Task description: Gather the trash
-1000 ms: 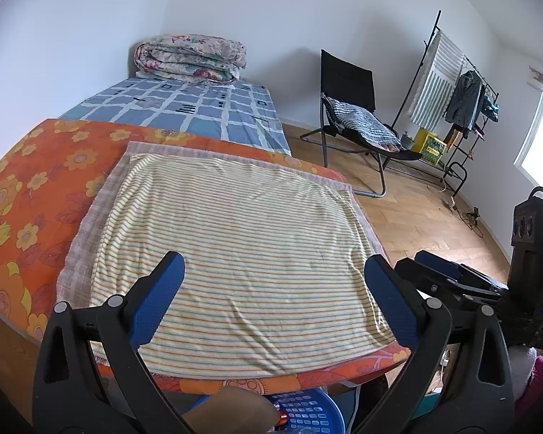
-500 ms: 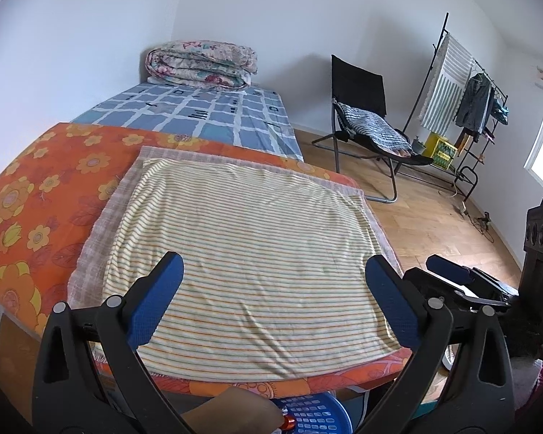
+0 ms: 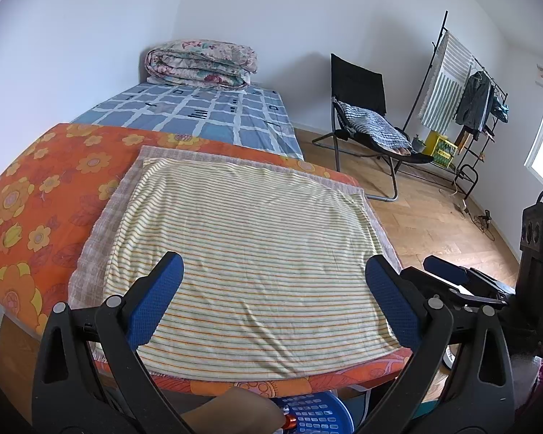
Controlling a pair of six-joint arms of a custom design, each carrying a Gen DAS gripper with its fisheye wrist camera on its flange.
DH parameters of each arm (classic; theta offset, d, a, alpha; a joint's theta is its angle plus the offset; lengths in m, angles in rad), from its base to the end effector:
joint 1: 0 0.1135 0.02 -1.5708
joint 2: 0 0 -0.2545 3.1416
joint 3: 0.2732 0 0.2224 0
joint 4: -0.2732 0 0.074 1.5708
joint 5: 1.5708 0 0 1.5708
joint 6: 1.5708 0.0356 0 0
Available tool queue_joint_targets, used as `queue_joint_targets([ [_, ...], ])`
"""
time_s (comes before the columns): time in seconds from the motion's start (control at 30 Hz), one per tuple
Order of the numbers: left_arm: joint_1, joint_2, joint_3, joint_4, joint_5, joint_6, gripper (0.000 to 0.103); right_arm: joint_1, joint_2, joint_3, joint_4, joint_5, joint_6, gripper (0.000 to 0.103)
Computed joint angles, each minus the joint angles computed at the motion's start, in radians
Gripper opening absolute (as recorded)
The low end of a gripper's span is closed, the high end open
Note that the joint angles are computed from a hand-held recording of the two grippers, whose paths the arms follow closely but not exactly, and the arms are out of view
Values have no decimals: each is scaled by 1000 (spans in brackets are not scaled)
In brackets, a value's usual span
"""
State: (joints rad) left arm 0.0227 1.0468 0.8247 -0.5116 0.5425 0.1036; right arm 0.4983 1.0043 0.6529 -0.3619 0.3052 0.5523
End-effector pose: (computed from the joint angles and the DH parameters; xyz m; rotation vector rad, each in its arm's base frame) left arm 0.1927 -0.0140 0.2752 0.3643 2.2075 -0.5540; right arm 0.1692 0.0799 0.2402 0.2187 2.2431 0.2162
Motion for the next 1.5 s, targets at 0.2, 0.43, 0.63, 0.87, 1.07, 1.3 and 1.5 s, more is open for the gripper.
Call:
queue_joint_targets([
  [0.2,4,2,1,-2,4,4,102,-4,-3,-7,0,-3,11,80],
  [0.43,1,-1,-3,3,1,6,102,-7,-4,-7,-2,-6,10,80],
  [0.63,4,-2,-3,0,5,4,102,-9,-6,-11,-2,-9,8,80],
  [0.87,-2,-1,-1,-1,-1,5,102,-4,-2,-19,4,-2,18,80],
  [1.07,-1,0,-1,-1,0,5,102,-5,-1,-21,6,-3,22,80],
  [1.3,2,2,1,-7,4,14,102,0,-1,-22,1,1,35,80],
  [1.5,6,-4,-4,-17,0,53,102,-2,-2,-20,-3,-1,34,80],
])
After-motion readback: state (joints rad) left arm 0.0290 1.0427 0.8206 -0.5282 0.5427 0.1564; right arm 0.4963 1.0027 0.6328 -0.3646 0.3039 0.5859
